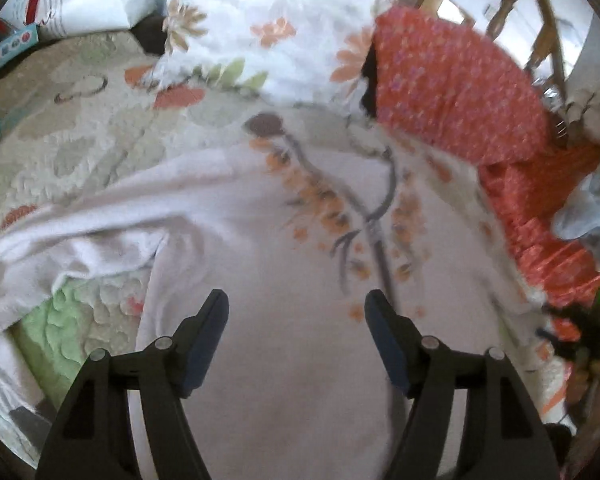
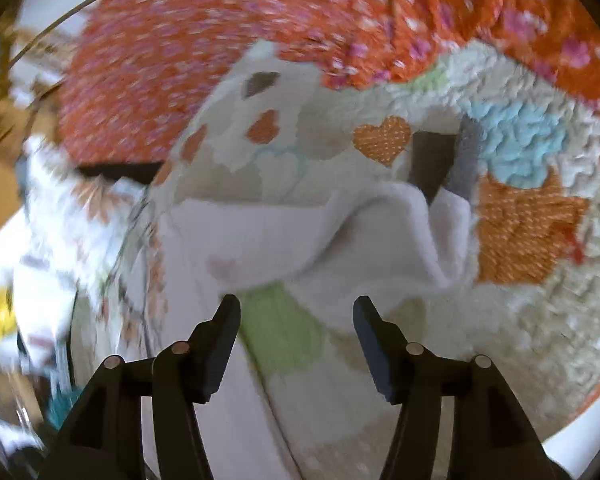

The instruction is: Fold small clothes

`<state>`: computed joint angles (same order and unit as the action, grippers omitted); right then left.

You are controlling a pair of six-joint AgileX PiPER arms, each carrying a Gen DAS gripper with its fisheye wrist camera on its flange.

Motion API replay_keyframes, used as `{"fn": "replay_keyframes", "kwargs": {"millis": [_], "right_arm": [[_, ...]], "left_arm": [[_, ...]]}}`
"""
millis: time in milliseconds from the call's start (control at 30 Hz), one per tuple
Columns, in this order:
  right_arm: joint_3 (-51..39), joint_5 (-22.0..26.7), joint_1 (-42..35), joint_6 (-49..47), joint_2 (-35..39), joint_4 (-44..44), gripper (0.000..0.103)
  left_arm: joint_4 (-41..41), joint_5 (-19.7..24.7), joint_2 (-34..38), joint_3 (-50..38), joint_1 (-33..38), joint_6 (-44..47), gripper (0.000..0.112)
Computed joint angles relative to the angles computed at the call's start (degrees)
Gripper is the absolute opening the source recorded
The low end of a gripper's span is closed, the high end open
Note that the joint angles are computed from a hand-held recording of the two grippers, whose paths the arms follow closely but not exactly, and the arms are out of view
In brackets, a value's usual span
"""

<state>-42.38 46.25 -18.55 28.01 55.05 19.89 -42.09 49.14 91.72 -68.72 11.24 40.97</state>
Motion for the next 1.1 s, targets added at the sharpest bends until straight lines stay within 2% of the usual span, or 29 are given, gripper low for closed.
{"fn": "replay_keyframes", "kwargs": {"millis": [67, 100, 167, 233, 367, 467, 567, 633, 767, 867, 967, 1033, 1100], "right_arm": [[-2.6, -1.7, 2.7, 8.5, 5.6, -8.2, 0.063], [-3.7, -2.4, 3.8, 13.3, 8.2, -12.6, 0.063], [-5.6, -3.0, 3.5, 18.1, 13.0, -16.1, 0.061], [-7.0, -3.0, 1.7, 17.9, 16.4, -15.6, 0.005], [-14.5, -1.4, -0.4, 10.9, 18.8, -11.4, 0.006], [-24.1, 1.0, 0.7, 7.2, 16.0, -10.6, 0.005], [-27.8, 1.9, -1.2, 2.0, 11.5, -6.8, 0.005], [-24.7, 1.6, -2.8, -0.1, 8.1, -4.6, 0.006], [-8.7, -0.6, -8.9, -6.2, 1.7, 1.0, 0.006], [4.5, 0.8, -17.6, -17.2, -2.2, 11.5, 0.006], [13.7, 3.6, -20.7, -24.1, -3.0, 17.9, 0.008], [14.3, 7.4, -23.8, -27.1, -5.1, 20.6, 0.009], [11.1, 10.9, -24.4, -26.8, -6.7, 18.2, 0.011]], "left_arm": [[2.9, 1.7, 3.1, -1.9, -0.5, -5.3, 0.07], [1.5, 3.9, 4.6, -3.1, 0.1, -5.4, 0.07], [-0.9, 7.1, 7.0, -4.6, 1.0, -6.0, 0.07], [-1.4, 8.1, 8.1, -5.6, 0.9, -7.4, 0.07], [-4.4, 11.2, 9.8, -7.7, 0.9, -8.1, 0.07], [-5.2, 10.9, 10.3, -8.3, -0.2, -8.9, 0.07], [-5.5, 10.9, 11.2, -8.6, -1.4, -9.9, 0.07], [-5.4, 11.0, 11.6, -8.5, -1.8, -10.1, 0.07], [-4.8, 10.6, 11.7, -7.3, -2.0, -9.8, 0.07], [-4.3, 9.9, 11.6, -6.6, -2.3, -9.9, 0.07], [-3.9, 9.3, 11.4, -6.0, -2.4, -9.7, 0.07], [-3.5, 8.6, 11.0, -5.6, -2.7, -9.5, 0.07], [-3.1, 8.3, 10.7, -5.3, -3.2, -9.5, 0.07]]}}
